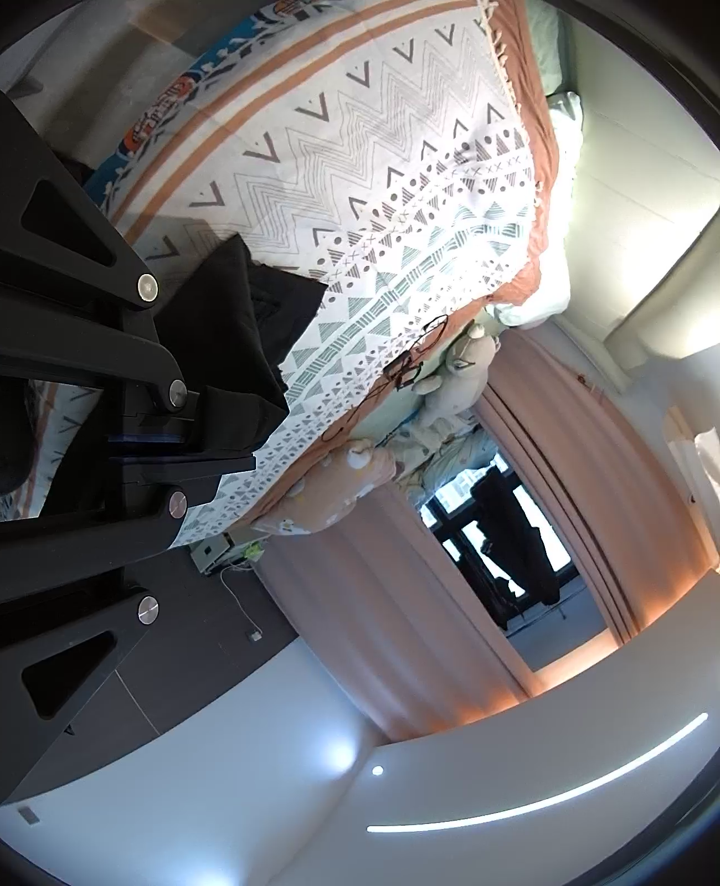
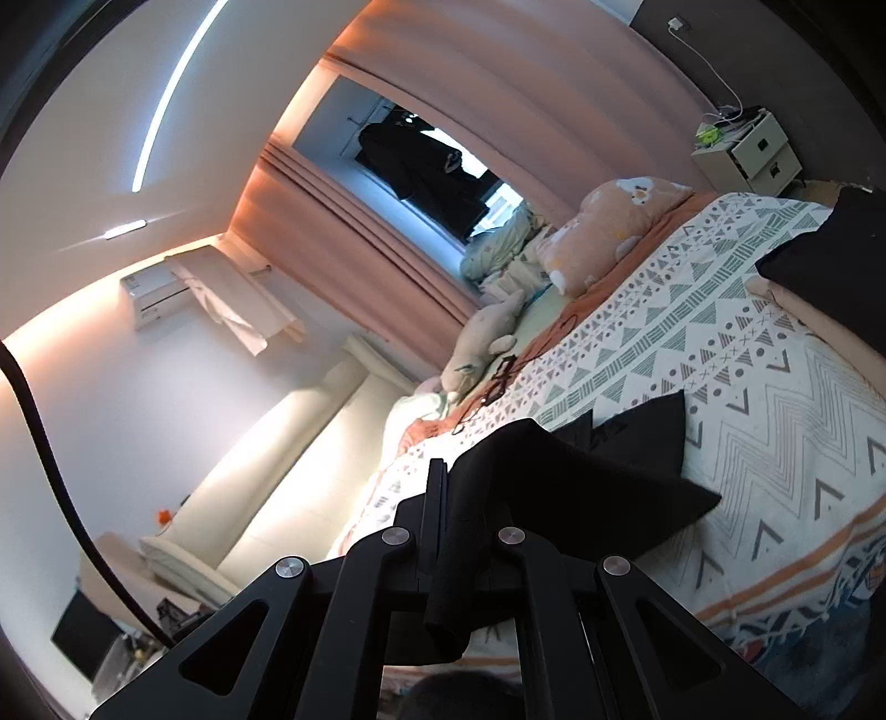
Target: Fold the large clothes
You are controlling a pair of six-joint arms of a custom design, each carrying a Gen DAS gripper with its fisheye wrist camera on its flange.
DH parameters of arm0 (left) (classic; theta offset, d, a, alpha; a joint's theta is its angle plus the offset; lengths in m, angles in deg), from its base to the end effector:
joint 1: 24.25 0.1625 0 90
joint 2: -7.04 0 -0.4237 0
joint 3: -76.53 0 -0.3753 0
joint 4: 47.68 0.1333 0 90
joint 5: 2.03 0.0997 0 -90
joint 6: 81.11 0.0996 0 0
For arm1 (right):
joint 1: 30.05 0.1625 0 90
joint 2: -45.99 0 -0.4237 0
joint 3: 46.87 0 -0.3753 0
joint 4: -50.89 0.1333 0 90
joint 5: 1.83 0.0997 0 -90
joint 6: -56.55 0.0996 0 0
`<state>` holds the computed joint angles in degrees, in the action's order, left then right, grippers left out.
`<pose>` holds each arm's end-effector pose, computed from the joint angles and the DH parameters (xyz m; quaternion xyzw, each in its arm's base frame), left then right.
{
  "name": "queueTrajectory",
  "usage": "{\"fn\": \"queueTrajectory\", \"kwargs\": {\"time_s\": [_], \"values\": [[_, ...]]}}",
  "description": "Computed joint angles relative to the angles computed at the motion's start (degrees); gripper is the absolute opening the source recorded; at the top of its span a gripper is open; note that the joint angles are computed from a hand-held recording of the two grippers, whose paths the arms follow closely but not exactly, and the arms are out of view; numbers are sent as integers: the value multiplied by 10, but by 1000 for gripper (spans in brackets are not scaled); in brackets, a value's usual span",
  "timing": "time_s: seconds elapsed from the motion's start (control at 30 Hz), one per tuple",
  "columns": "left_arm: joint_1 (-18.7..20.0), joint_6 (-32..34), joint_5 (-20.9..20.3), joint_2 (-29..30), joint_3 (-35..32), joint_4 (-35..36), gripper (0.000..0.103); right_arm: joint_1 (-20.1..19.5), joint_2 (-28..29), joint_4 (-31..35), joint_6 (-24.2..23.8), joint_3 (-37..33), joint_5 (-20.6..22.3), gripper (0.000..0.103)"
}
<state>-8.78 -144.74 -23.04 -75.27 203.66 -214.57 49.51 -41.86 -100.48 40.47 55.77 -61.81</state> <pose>-0.3505 -0.3318 0.3405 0.0805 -0.8034 0.5897 0.0183 0.0877 -0.5347 0.5032 -0.1459 0.8811 -0.4263 0.1439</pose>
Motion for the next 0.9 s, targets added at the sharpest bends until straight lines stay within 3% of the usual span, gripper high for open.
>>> {"fn": "queueTrajectory", "kwargs": {"time_s": [0.17, 0.33, 0.67, 0.9], "values": [[57, 117, -32, 49, -59, -98, 1, 23, 63, -25, 33, -62, -26, 4], [120, 196, -72, 98, -138, -126, 1, 37, 123, -28, 58, -125, -51, 4], [240, 272, -156, 183, -263, -132, 1, 53, 253, -20, 78, -265, -105, 4], [314, 280, -203, 234, -328, -117, 1, 59, 343, 7, 92, -369, -134, 4]]}}
